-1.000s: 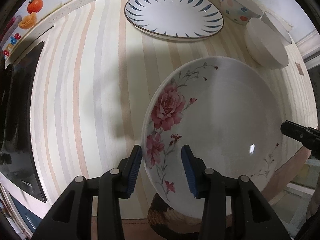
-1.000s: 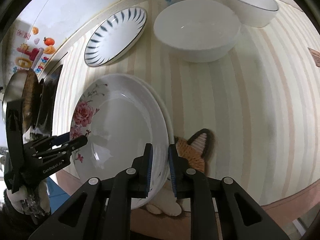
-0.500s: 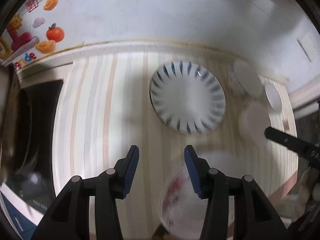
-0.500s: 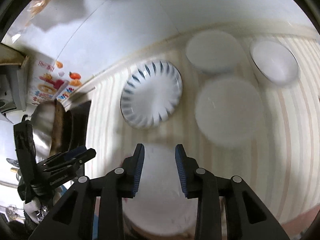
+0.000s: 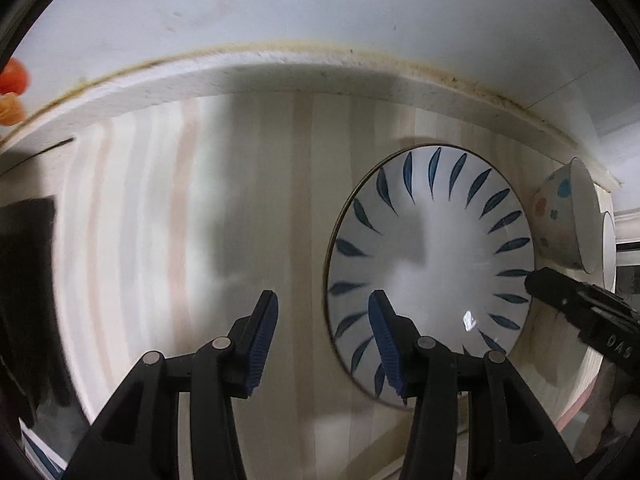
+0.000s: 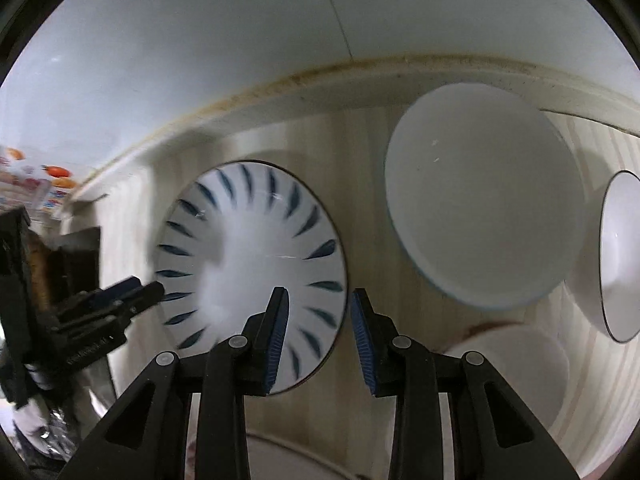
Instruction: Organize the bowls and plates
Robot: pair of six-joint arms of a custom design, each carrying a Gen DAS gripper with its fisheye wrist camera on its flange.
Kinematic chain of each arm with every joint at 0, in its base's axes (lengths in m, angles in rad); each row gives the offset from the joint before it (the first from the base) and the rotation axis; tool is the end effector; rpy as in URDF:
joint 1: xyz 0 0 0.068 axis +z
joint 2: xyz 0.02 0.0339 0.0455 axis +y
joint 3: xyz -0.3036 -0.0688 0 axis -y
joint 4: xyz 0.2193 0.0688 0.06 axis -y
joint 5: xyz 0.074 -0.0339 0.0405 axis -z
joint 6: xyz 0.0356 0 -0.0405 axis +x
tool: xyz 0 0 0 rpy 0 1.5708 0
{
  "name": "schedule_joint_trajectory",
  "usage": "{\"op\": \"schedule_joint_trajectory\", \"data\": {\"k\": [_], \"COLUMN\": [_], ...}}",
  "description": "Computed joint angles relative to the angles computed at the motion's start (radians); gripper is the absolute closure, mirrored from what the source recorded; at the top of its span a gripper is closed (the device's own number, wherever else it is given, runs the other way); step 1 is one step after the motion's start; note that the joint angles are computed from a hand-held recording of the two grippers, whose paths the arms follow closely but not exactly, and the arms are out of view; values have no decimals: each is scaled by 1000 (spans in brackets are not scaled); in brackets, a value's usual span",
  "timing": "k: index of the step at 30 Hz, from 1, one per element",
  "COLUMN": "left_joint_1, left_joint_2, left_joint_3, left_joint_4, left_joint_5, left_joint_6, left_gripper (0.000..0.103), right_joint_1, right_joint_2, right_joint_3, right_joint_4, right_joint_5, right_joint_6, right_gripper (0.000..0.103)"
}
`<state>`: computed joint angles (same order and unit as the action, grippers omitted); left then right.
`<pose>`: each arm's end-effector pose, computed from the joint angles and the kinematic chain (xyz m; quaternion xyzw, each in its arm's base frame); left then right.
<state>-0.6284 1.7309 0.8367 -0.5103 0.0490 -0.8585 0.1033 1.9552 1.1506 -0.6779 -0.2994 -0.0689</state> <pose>0.2179 -0.1605 0.1717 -0.1123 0.9899 -0.0742 0.0446 0.3358 0.0454 0.1709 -0.0915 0.9836 0.1497 0.0411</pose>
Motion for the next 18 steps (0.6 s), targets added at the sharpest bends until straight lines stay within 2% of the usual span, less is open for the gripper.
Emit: {"op": "schedule_joint_trajectory", "data": {"k": [1,3,4,5,7,12,18], "left_joint_1": [4,5,3,1,-14,-35,-98], "left_joint_2": [16,38,49,51,51,43,-1], "left_joint_3": [-1,-4,-5,-15,-9,1,49], "left_joint_4": [18,47,63,95,88,69,-13], "left_joint_5": [9,24,34,50,25,14,-30], "left_joint_6": [11,26,33,39,29,15,-21], "left_gripper": [58,66,72,73,74,74,74], "right_joint_1": [2,11,11,14,14,18,4], "right_joint_2": [15,46,60,62,71,64,66], "right_joint_3": [3,8,9,0,-6,-25,-19], "right_joint_4": [2,10,17,39,60,93,80], "right_joint_5": [9,37,39,54,50,61,30], "right_joint_6": [0,7,9,8,-2,-15,-24], "right_gripper": [69,72,80,83,93,93,93]}}
